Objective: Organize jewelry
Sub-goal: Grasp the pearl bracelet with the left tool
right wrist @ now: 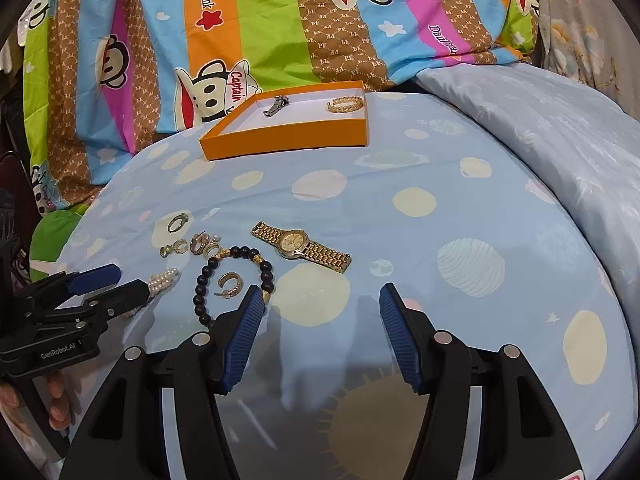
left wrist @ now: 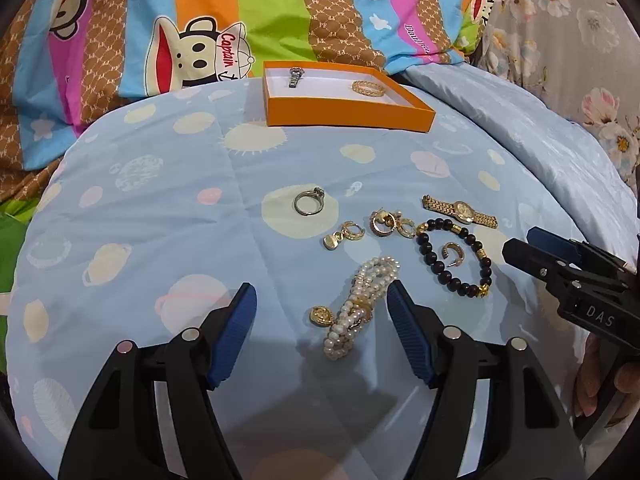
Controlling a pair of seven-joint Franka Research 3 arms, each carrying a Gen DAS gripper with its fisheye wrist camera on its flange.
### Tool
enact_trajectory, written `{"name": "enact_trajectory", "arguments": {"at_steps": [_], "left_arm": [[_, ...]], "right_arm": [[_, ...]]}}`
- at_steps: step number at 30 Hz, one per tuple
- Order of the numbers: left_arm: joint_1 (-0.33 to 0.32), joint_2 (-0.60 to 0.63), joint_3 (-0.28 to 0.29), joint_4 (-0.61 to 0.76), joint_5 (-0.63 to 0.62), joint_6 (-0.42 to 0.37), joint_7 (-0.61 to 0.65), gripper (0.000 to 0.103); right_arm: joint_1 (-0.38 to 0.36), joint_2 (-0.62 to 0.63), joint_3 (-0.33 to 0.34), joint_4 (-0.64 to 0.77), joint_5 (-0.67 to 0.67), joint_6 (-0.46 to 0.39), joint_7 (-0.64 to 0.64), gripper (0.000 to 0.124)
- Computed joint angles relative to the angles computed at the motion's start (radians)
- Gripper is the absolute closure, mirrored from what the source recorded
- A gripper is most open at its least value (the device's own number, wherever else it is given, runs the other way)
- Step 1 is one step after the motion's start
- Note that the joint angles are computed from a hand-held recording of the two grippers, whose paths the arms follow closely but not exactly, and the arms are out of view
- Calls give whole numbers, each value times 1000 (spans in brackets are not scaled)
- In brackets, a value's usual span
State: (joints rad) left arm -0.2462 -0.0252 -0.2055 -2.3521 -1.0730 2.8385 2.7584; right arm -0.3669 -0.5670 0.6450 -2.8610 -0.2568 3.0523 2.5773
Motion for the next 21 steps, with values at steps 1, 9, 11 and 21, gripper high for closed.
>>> {"name": "enact_trajectory", "arguments": {"at_steps": [1, 9, 11, 21], "left_arm": [[-1, 0, -2, -3, 9, 4, -3, 39], [-15, -12, -1, -21, 30, -10, 42, 79], [-14, -15, 4, -19, 16, -26, 52, 83], [22, 19, 12, 22, 14, -37, -19, 86]], "right_arm": [[4, 4, -7, -1, 3, 2, -1, 64], [10, 13, -17, 2, 10, 1, -10, 64], [9, 14, -16, 3, 7, -1, -10, 64], [-115, 59, 20, 88, -137, -19, -114, 64]]}}
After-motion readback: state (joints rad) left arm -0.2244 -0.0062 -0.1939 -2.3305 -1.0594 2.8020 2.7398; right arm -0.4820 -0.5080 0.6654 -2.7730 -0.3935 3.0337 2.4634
